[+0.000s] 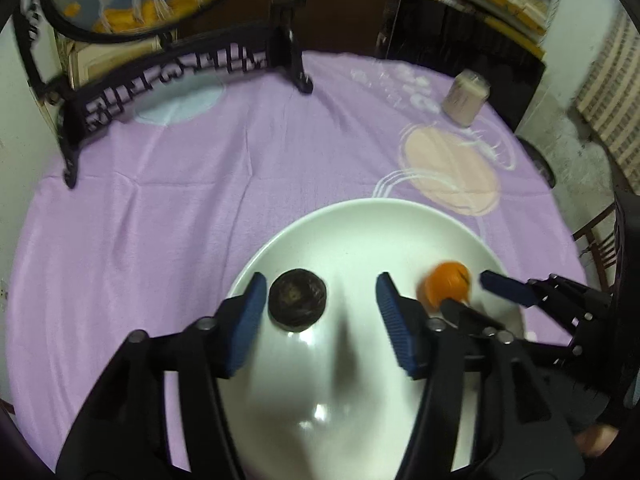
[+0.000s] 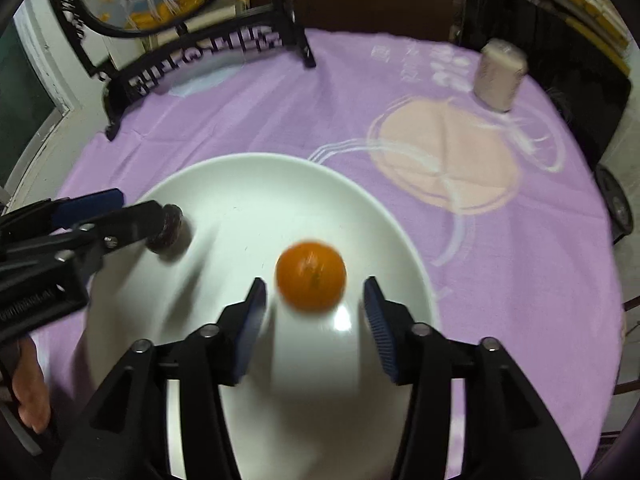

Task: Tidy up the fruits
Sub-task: 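Carry both fruits to the white plate and release them, then grasp a large orange with the left tool while the right tool grasps a yellow tomato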

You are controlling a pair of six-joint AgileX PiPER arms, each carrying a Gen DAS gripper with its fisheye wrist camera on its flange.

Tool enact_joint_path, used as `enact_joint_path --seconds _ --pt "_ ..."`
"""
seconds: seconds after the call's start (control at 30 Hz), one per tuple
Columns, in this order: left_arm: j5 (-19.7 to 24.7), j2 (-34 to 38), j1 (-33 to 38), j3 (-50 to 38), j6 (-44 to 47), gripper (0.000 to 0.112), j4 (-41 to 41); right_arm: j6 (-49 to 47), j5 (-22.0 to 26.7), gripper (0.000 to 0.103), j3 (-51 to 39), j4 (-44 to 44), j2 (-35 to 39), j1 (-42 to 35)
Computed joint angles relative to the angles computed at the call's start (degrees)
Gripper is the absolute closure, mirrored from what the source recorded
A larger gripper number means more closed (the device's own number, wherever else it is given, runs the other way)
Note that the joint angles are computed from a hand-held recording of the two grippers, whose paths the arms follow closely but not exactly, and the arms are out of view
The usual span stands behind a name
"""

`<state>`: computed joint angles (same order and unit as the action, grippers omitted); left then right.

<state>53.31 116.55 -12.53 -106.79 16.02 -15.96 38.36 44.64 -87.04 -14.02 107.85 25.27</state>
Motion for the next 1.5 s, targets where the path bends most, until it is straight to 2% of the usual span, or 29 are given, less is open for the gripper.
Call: enact_joint_path --seconds 0.03,0.07,0.1,0.13,0.23,0.3,0.4,0.57,0.7,0.77,0.83,0.9,1.1,1.17,1.2,1.23,1.27,1.4,1.5 --pt "-1.60 -4.68 0.98 5.67 2.63 0.050 -1.45 3.27 -0.74 0.042 4.18 -3.12 -4.13 1.58" --pt "-4.53 -8.76 1.63 11.40 4.59 0.049 -2.70 7.60 -0.75 0.042 7.99 -6.84 -7.75 3.62" --pt "-5.66 -13.49 2.84 17.12 7.29 0.048 -4.47 13.33 -0.31 0.042 11.83 -11.07 -11.17 6.31" --pt "-7.97 -17.40 4.12 22.85 11.42 0.043 -8.28 19.06 -0.04 0.042 16.68 -14.33 -15.67 9.66" --pt "-9.39 -30.99 8.78 40.04 21.74 0.037 -15.71 36.25 -0.51 0.038 29.22 -21.90 -26.06 20.60" --pt "-11.28 -37.35 11.14 49.19 26.80 0.037 -19.64 47.71 1.27 0.038 34.43 -25.68 -29.66 28.20" --pt "-11.60 -42.56 14.22 56.13 29.28 0.037 -21.37 62.68 5.57 0.038 37.44 -31.79 -31.10 37.21" --pt "-10.19 -49.33 18.40 62.11 34.43 0.037 -22.56 67.13 16.99 0.038 34.23 -34.31 -30.13 46.89" --pt "-7.63 -52.11 22.54 64.51 38.78 0.037 -24.49 70.67 20.43 0.038 35.07 -34.64 -29.83 50.53" --pt "-6.06 -53.51 24.60 66.01 41.89 0.032 -25.61 71.35 22.22 0.038 35.76 -32.91 -28.42 52.70" --pt "-3.90 -55.01 26.85 67.54 45.48 0.029 -26.29 72.03 22.02 0.037 37.10 -30.42 -26.70 54.05" --pt "-1.55 -57.07 28.93 69.53 48.67 0.027 -26.17 73.64 19.06 0.037 39.34 -29.13 -26.11 53.97" --pt "2.33 -60.23 29.94 73.22 49.84 0.027 -23.69 73.98 12.09 0.037 41.99 -29.80 -22.88 51.87" --pt "3.45 -60.97 29.83 74.19 49.88 0.027 -23.12 74.85 11.61 0.038 41.98 -32.34 -21.12 50.91" --pt "3.71 -61.62 29.26 74.82 49.48 0.027 -22.57 74.37 10.33 0.054 42.15 -33.12 -20.93 50.25" --pt "3.61 -62.27 28.76 75.49 49.16 0.027 -22.14 73.56 6.80 0.066 42.92 -34.31 -21.38 48.84" --pt "3.32 -62.94 27.32 76.04 47.89 0.027 -21.29 73.75 5.56 0.066 43.41 -35.40 -21.69 48.17" --pt "3.52 -64.15 23.20 77.17 44.22 0.027 -19.37 75.25 8.14 0.066 43.10 -34.41 -22.58 50.62" --pt "1.91 -64.83 18.01 77.97 40.15 0.027 -17.44 79.11 17.72 0.066 42.14 -32.25 -23.26 57.07"
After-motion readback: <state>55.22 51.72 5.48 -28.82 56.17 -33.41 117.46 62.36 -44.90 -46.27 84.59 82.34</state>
